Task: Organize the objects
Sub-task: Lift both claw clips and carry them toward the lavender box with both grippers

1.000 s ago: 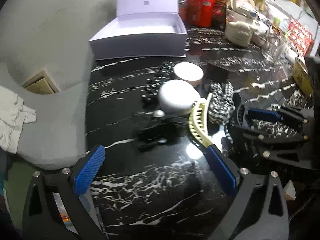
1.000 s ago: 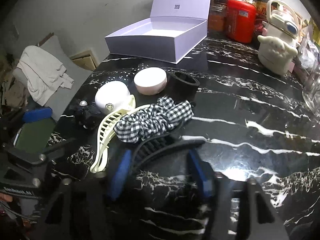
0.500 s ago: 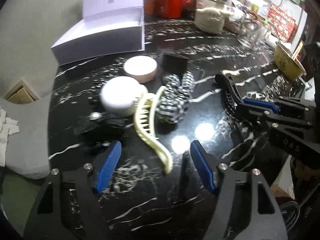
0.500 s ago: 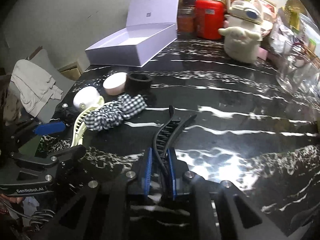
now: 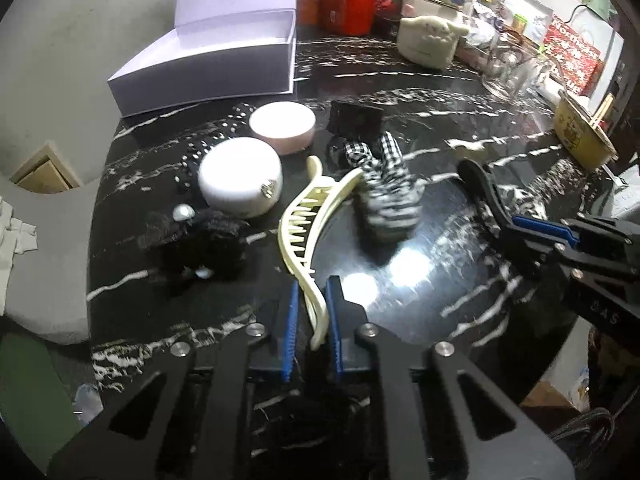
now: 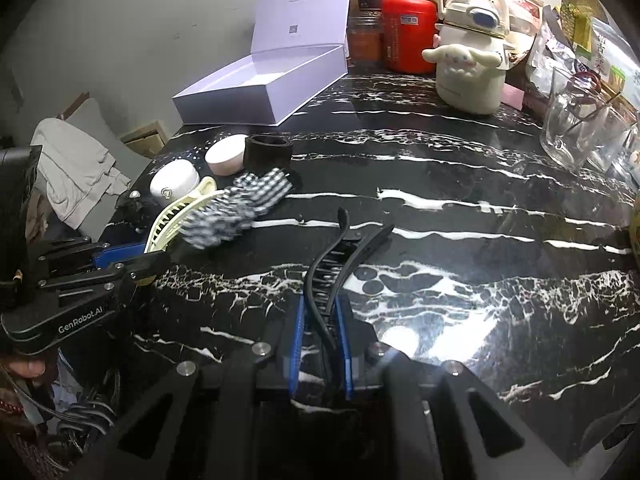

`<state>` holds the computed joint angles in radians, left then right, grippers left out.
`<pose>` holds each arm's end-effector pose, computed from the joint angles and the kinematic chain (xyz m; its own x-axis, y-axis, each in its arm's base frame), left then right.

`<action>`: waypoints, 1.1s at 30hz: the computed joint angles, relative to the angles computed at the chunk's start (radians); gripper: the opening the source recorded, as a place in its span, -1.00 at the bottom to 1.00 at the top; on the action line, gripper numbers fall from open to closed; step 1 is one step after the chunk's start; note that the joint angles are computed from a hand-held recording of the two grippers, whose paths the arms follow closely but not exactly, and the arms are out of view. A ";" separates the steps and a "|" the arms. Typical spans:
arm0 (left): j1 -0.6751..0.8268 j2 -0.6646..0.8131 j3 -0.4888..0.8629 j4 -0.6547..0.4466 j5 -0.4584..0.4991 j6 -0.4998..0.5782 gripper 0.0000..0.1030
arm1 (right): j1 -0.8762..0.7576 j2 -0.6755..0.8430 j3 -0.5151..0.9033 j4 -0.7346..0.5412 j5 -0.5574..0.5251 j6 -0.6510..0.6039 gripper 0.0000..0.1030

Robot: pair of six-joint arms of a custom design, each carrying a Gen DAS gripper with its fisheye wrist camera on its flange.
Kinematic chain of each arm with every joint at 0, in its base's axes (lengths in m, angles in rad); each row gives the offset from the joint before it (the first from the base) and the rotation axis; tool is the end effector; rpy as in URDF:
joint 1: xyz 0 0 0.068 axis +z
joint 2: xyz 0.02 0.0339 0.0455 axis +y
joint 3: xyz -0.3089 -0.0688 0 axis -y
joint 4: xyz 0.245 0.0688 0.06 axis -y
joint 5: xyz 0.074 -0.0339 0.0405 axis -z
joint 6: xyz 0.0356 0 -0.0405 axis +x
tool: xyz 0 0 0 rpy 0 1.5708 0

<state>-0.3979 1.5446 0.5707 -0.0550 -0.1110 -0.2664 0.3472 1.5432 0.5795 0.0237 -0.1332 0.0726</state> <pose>0.2372 -0.0954 0.1597 -0.8495 0.0732 -0.5225 0.1128 0.9926 -0.0442 0.2476 0.0946 0.1670 -0.7872 -0.2084 -0.5805 -0.3547 0.9229 0.1497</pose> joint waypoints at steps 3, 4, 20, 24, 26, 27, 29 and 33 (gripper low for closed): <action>-0.007 -0.030 -0.019 -0.014 0.039 -0.012 -0.76 | 0.000 -0.019 -0.012 -0.006 -0.028 -0.012 -0.70; -0.009 -0.045 -0.029 -0.021 0.057 -0.014 -0.76 | 0.002 -0.028 -0.018 -0.008 -0.035 -0.018 -0.70; -0.088 -0.099 -0.053 0.001 -0.056 -0.025 -0.44 | 0.013 -0.068 -0.034 -0.010 -0.002 -0.041 -0.43; -0.070 -0.087 -0.045 0.025 -0.048 -0.032 0.09 | 0.025 -0.044 -0.013 -0.008 0.024 -0.024 -0.21; -0.065 -0.077 -0.041 0.042 -0.056 -0.014 0.18 | 0.027 -0.032 -0.004 -0.002 0.037 -0.021 -0.21; -0.065 -0.071 -0.039 0.045 -0.062 -0.011 0.18 | 0.029 -0.025 0.000 -0.001 0.045 -0.018 -0.21; -0.055 -0.041 -0.027 0.056 -0.054 0.000 0.18 | 0.029 -0.007 0.010 0.003 0.052 -0.009 -0.21; -0.029 0.000 -0.009 0.063 0.010 0.012 0.18 | 0.015 0.016 0.016 0.015 0.032 0.003 -0.21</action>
